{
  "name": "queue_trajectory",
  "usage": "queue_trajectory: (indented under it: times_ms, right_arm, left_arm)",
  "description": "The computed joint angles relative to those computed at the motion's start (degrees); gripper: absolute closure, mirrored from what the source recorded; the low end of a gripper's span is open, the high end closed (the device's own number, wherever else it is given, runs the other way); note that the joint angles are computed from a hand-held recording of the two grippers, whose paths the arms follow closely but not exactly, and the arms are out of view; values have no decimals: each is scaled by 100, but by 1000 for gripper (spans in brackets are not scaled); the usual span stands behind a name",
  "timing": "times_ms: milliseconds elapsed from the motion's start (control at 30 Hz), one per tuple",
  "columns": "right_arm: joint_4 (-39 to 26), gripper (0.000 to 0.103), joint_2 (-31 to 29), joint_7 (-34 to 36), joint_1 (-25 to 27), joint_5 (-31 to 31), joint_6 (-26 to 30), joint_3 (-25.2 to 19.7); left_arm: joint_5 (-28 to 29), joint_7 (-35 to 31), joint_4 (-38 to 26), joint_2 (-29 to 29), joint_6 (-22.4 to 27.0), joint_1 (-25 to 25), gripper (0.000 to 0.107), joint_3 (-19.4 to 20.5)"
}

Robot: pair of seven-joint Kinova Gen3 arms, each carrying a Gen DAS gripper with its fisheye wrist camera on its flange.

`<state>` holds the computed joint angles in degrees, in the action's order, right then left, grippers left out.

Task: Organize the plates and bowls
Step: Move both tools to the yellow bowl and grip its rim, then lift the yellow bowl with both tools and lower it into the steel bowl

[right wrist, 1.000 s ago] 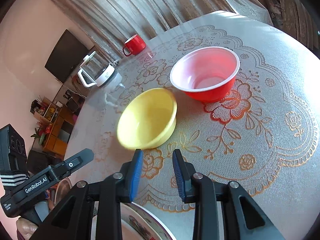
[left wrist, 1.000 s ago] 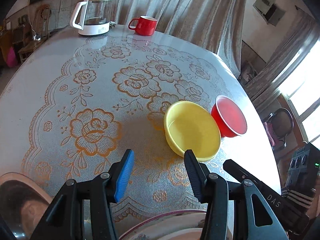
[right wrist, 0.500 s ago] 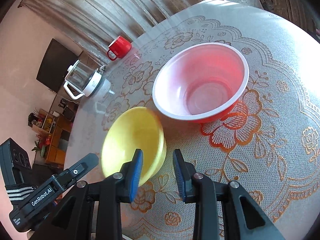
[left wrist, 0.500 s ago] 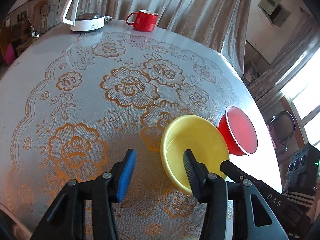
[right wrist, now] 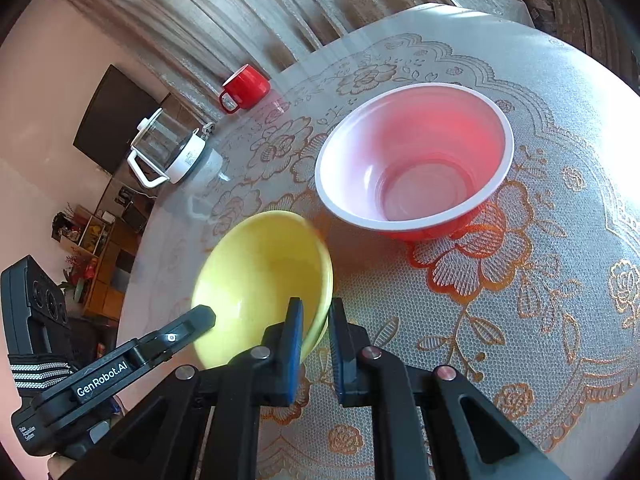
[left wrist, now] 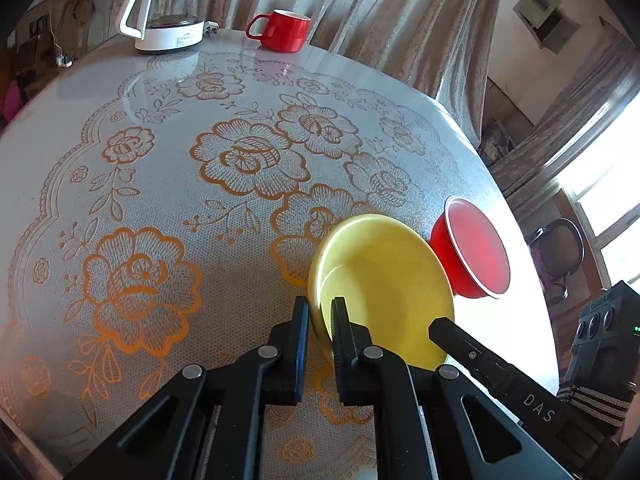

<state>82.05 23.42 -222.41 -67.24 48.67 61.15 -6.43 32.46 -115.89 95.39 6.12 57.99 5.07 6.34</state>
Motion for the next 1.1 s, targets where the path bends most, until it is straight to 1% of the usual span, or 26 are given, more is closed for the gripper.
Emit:
queue_trajectory:
  times_ms: [233, 400, 500, 600, 700, 800, 1100]
  right_arm:
    - [-174, 91, 65, 1, -170, 101, 51, -15]
    - [-425, 91, 197, 139, -291, 87, 87, 4]
    - [-684, 91, 320, 348, -388, 88, 172, 44]
    - [-864, 91, 398, 508, -491, 84, 177, 96]
    - [-1038, 91, 477, 567, -608, 140, 121, 178]
    - [-1340, 91, 613, 805, -717, 137, 187, 235]
    - [-2335, 91, 1135, 1484, -700, 192, 265, -47]
  left_arm:
    - [150, -321, 306, -377, 108, -187, 97, -190]
    - [273, -592, 530, -652, 251, -347, 96, -415]
    - [335, -803, 672, -846, 260, -454, 96, -562]
    - [471, -997, 766, -1004, 421, -602, 96, -767]
    - [696, -1255, 836, -1140, 716, -807, 95, -1031]
    - [839, -1527, 939, -1319, 911, -1013, 95, -1260]
    - [1127, -2239, 1120, -1585, 1588, -1666, 95, -1970]
